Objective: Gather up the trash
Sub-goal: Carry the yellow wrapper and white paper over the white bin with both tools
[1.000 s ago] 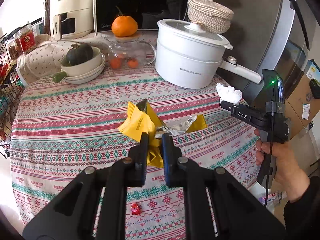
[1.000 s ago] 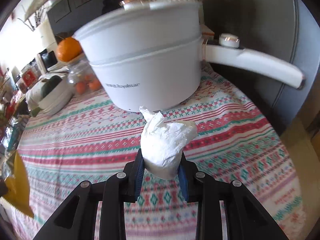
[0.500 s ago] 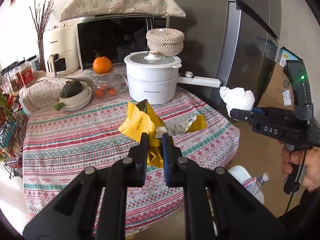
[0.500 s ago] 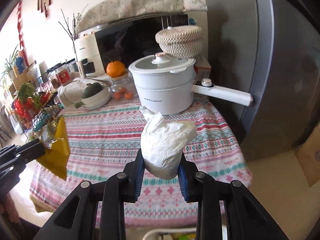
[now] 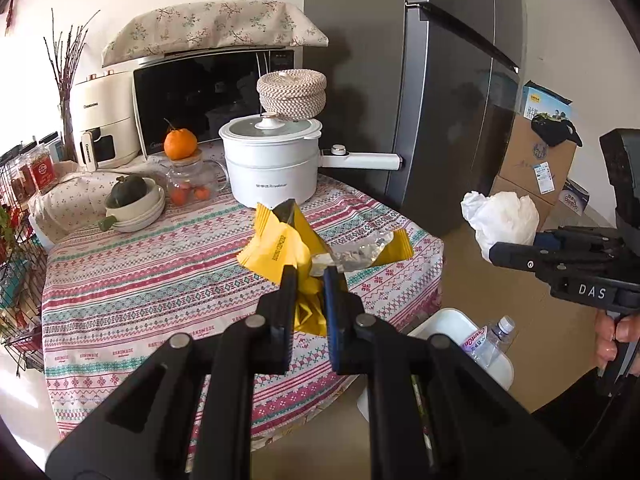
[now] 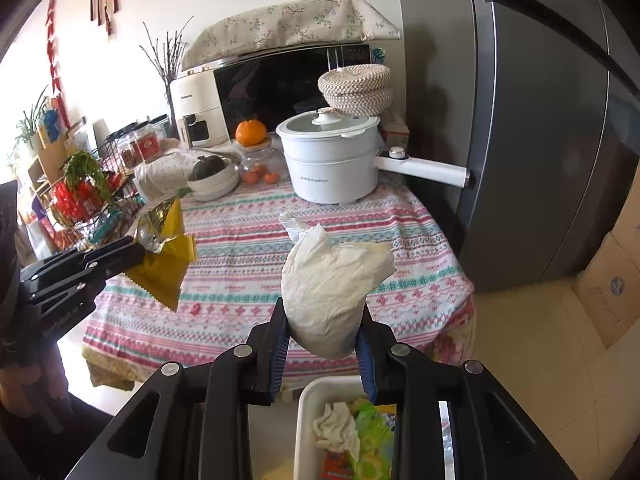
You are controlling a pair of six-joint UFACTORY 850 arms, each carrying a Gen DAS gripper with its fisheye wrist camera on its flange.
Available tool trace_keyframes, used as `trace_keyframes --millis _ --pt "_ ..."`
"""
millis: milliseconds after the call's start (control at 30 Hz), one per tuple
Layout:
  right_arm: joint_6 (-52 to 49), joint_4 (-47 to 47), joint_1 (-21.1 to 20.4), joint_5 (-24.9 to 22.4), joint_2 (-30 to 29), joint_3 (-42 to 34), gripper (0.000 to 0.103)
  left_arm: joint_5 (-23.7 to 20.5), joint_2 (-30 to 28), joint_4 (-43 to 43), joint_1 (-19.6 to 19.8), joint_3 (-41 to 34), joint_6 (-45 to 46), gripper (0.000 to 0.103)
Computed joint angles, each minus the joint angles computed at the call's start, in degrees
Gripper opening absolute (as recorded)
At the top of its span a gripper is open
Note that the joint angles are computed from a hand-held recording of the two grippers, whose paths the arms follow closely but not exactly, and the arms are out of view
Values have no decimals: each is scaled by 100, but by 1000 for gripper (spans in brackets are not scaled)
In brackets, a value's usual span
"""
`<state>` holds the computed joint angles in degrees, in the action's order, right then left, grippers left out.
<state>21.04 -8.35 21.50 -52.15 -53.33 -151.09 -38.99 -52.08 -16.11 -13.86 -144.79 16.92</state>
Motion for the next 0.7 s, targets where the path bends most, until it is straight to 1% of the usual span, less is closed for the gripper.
trace_keyframes --millis 67,133,300,467,533,633,700 --pt "-28 148 1 283 381 663 31 6 93 -120 -2 173 130 14" --pt "-94 255 9 483 682 1170 31 41 190 -167 -19 359 231 15" --pt "-243 275 15 806 1187 2046 31 192 449 -304 -72 845 489 15" --pt "-336 435 -59 888 1474 2571 31 120 521 -546 -125 1032 750 14" --pt "-317 464 -91 912 1585 2770 31 23 495 -579 -167 1040 814 14" --pt "-302 578 -174 908 1688 2996 31 -177 373 -880 -211 1024 1017 15" --pt "-304 731 -259 824 1674 3053 31 -644 44 -993 -242 667 957 15"
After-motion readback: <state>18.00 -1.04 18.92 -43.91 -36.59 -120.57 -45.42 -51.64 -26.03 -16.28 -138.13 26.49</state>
